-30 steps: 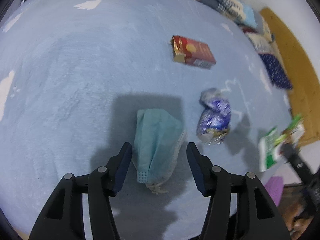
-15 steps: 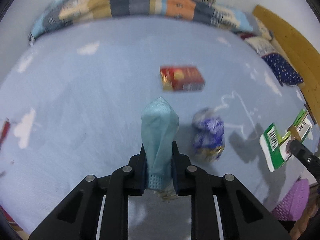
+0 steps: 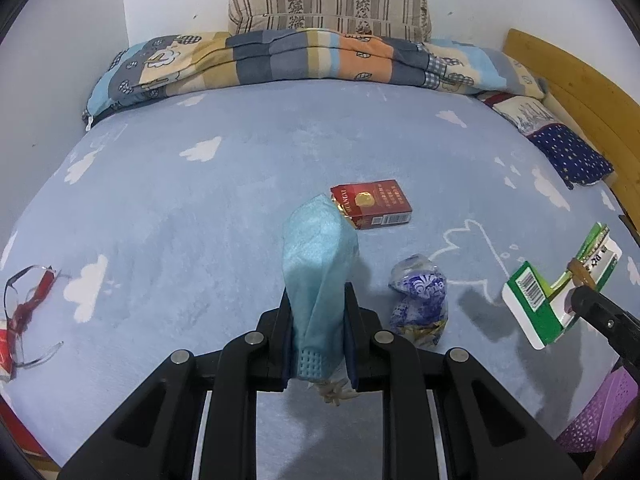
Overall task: Collect trash
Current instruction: 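Lift the blue mask and green box off the bed, then carry the mask and green box over the purple basket and open both tools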
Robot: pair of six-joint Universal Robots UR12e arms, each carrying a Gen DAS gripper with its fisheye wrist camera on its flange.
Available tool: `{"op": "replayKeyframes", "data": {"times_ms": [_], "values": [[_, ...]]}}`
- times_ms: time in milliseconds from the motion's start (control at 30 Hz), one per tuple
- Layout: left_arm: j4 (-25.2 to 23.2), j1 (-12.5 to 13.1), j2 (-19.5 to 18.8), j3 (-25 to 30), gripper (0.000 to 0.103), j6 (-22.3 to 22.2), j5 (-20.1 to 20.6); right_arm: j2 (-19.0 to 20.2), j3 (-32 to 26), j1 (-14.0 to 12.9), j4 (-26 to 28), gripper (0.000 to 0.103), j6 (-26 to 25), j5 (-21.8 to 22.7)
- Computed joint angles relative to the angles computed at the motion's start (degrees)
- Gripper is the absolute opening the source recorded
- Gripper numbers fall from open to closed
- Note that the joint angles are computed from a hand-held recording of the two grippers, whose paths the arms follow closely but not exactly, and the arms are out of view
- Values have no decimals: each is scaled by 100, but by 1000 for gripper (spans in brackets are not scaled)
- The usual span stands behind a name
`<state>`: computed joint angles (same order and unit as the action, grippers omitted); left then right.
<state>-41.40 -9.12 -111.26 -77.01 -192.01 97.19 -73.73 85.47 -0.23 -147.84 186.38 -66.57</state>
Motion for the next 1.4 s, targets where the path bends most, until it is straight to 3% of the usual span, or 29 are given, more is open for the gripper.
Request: {"op": "replayKeyframes", "data": {"times_ms": [267, 533, 767, 933, 1167, 1400], "values": [[142, -65, 6, -13, 19, 163, 36, 0, 15, 9, -32, 18, -49, -27], [170, -54, 16, -11, 19, 217, -259, -16, 37, 20, -71, 18, 40, -68], [162, -21, 33, 38, 19, 94, -1038, -70, 94, -22, -172, 18, 198, -65], [237, -128, 19, 99, 19, 321, -1496, -261, 289, -154, -434, 18, 432, -150], [210, -403, 3, 199, 19, 803, -2119, -842, 886, -624, -788, 18, 682, 0], [-117, -970, -101, 522, 19, 1623, -2645, -1745, 1728, -1393, -693, 19, 685, -213]]}}
